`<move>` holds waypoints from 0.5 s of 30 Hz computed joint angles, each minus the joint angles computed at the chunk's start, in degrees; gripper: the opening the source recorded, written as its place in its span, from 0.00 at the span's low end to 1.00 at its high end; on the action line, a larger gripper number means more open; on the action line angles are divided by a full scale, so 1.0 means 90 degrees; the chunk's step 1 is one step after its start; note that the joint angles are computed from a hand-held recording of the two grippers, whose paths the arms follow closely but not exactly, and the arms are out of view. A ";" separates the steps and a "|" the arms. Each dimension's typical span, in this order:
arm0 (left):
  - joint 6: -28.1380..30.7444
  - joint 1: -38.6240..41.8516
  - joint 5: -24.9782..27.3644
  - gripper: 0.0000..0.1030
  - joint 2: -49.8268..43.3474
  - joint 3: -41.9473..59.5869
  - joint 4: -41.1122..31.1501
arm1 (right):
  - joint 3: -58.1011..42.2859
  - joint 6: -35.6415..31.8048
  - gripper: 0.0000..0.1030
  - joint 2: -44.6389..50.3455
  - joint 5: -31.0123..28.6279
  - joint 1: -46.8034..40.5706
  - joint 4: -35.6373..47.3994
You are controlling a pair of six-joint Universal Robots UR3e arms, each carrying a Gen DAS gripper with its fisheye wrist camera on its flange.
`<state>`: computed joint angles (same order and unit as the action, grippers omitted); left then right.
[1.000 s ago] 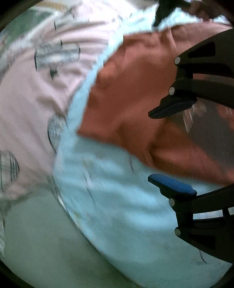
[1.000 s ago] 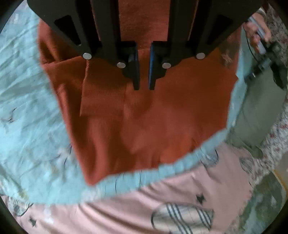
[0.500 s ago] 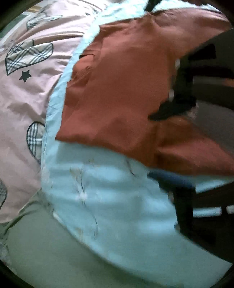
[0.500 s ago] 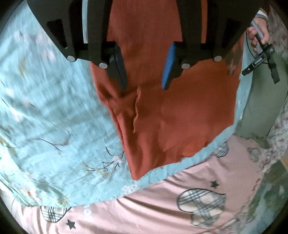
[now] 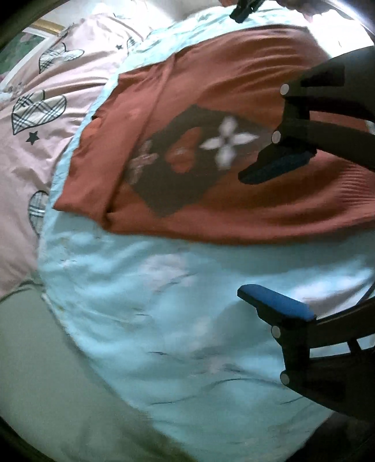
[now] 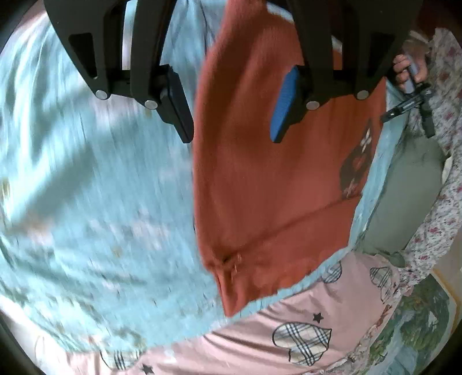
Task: Fold small clothes
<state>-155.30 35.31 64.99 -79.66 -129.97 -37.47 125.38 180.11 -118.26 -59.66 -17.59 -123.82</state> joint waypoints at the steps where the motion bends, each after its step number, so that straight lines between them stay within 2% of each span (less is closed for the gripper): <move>1: 0.0194 0.0160 -0.0082 0.71 0.0248 -0.0193 -0.0292 | 0.0130 -0.0218 0.55 -0.0287 0.0129 -0.0166 0.0358; 4: 0.0891 0.0649 -0.0347 0.71 0.1198 -0.0813 -0.1103 | 0.0513 -0.0921 0.55 -0.1124 0.0483 -0.0625 0.1564; 9: 0.2626 0.1716 -0.0909 0.72 0.2734 -0.0939 -0.3990 | 0.0848 -0.2091 0.55 -0.2220 0.1394 -0.1411 0.3240; 12: 0.3432 0.2204 -0.1040 0.71 0.3306 -0.0967 -0.5118 | 0.1161 -0.2254 0.55 -0.2152 0.1867 -0.1476 0.3142; 15: 0.3458 0.2264 -0.1133 0.65 0.3351 -0.1058 -0.5263 | 0.1270 -0.2183 0.54 -0.2072 0.1928 -0.1318 0.2791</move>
<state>-124.18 55.69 54.79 -49.50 -139.50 -84.84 136.81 160.47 -136.92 -42.31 -29.45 -98.70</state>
